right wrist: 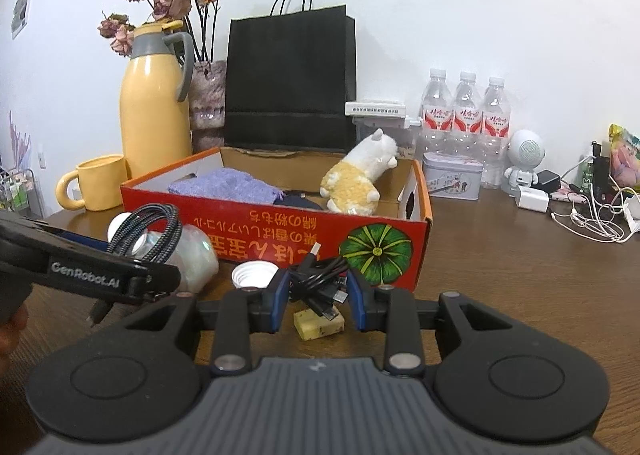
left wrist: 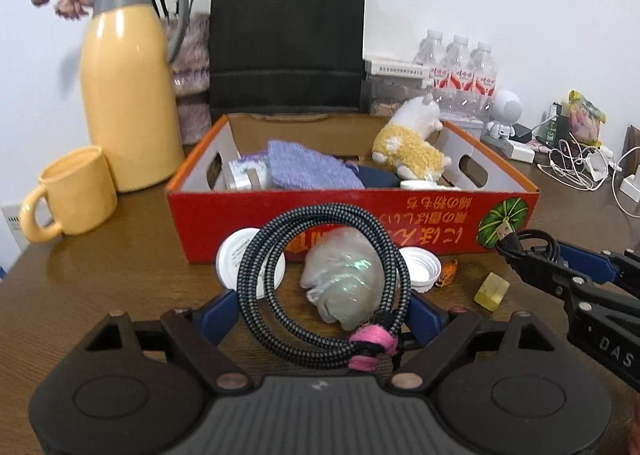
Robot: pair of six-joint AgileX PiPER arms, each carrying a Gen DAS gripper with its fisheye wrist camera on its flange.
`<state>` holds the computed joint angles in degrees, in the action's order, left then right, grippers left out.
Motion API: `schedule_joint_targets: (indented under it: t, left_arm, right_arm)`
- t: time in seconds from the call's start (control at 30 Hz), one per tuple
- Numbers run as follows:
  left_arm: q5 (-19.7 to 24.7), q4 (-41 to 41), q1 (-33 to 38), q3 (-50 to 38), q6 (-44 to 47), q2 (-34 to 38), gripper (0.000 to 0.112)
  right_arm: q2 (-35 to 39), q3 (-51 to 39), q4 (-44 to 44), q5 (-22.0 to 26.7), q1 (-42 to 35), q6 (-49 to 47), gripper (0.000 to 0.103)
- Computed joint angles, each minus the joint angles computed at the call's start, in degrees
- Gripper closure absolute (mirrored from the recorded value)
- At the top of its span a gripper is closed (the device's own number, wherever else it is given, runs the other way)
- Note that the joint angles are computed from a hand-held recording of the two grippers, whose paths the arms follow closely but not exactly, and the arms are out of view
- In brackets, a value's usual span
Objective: Organize objects
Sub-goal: 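Carry both cables into the cardboard box and open both grippers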
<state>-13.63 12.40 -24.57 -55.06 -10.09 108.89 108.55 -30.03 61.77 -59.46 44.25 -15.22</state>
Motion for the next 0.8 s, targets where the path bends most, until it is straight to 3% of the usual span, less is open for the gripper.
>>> schedule_joint_targets:
  t: [0.17,0.3,0.5,0.8]
  left_arm:
    - [-0.3,-6.9,-0.7,1.6,7.3,-3.1,0.025]
    - [1.3,-3.7,-0.6,0.4,3.9,-4.6,0.025]
    - [2.4,-6.4,-1.2,-3.4,6.1,-5.5,0.025]
    - [4.5,-6.7,-1.6,-11.3,4.5,-2.2,0.025]
  right_arm:
    - [-0.8,0.5,0.4,-2.5,1.3,0.3,0.072]
    - [-2.6,0.0,0.0,-2.6,1.0,-1.1,0.072]
    - [-5.1,-1.8,-1.2,-1.8,-0.7,-4.4,0.071]
    - [-5.6,-7.0,-4.8,1.0,-6.1,-8.0,0.071]
